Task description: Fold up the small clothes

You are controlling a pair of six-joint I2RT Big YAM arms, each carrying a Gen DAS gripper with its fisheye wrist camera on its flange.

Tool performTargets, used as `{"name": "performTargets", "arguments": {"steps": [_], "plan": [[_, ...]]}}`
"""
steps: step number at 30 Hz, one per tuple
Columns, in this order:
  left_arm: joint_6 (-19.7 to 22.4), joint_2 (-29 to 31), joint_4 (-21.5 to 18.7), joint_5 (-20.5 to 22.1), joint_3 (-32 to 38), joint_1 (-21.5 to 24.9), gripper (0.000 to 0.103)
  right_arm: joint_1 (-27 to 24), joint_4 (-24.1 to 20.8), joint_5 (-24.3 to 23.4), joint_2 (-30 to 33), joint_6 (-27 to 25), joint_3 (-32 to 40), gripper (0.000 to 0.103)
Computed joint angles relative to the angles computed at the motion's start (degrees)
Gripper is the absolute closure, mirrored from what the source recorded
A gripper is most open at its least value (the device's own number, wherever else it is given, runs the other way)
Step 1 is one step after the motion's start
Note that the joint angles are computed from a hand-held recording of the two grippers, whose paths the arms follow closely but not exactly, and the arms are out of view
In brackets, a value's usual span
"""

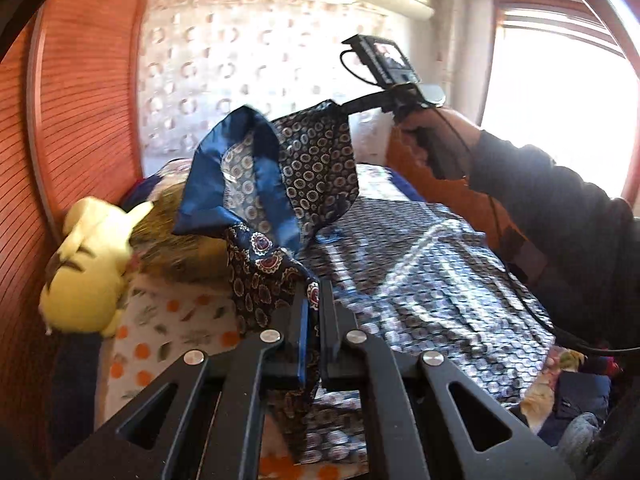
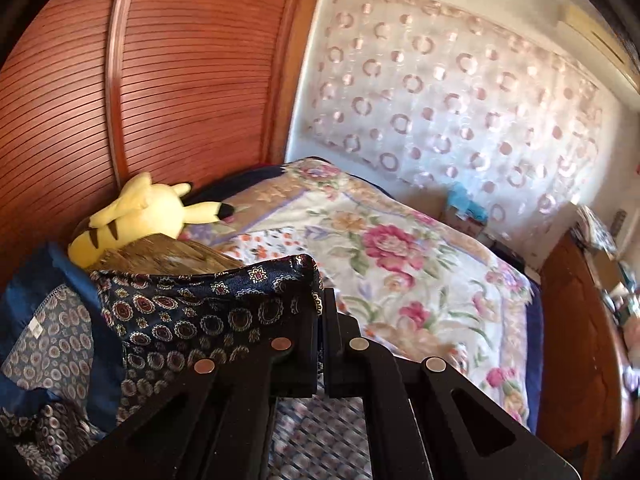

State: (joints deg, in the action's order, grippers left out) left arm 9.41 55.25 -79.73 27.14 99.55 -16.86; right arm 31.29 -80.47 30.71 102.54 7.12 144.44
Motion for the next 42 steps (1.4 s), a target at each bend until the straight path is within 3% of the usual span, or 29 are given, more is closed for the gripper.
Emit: {"name": "performTargets", "arguments": {"steps": [6,11,16,22,26,28,32,39,40,42], "plan": [[-2.8,0.83,0.18,-2.72,2.44,-11.74,0.098,-1.52,3.7,2.83,-10.51,3.27,-15.62,0.102],[-5.1,2.14,-0.34,-6.29,4.35,-24.27,0.098,-3.54,5.88,3.93,-18.11,7.23,-27.42,0.102],[-6.41,4.63,-0.01,-11.41,4.22,-35.18,0.098,-5.99,5.0,3.66,-21.34,11.39,-33.34,0.102],[-8.29,8.06,0.43,-13.02,6.61,-41.64,0.098,-9.63,4.96,1.18,-21.83,11.6,-33.99,0.102],[-8.99,9.92,0.42,-13.73,8.07,-43.96,0.098,-11.4,4.65,-0.05,-20.91,10.61,-32.44,0.102],[-9.29,10.84,0.17,-14.14,7.84,-45.09,0.098,-12.22,5.4,-0.89,-22.63,10.96,-34.98,0.102],[-8.67,12.12,-0.27,-13.9,6.93,-44.54,0.098,-13.89,6.23,-2.52,-25.21,11.86,-41.0,0.102],[-7.65,13.99,-2.51,-9.92,8.56,-41.16,0.097,-14.66,6.99,-3.56,-28.36,16.29,-46.19,0.102],[-7.33,14.23,-3.08,-9.34,9.14,-40.53,0.094,-14.44,6.53,-3.15,-28.57,16.96,-46.08,0.102],[-6.95,14.46,-3.64,-7.73,9.99,-39.17,0.077,-14.07,5.82,-2.5,-28.88,17.45,-45.77,0.096]]}}
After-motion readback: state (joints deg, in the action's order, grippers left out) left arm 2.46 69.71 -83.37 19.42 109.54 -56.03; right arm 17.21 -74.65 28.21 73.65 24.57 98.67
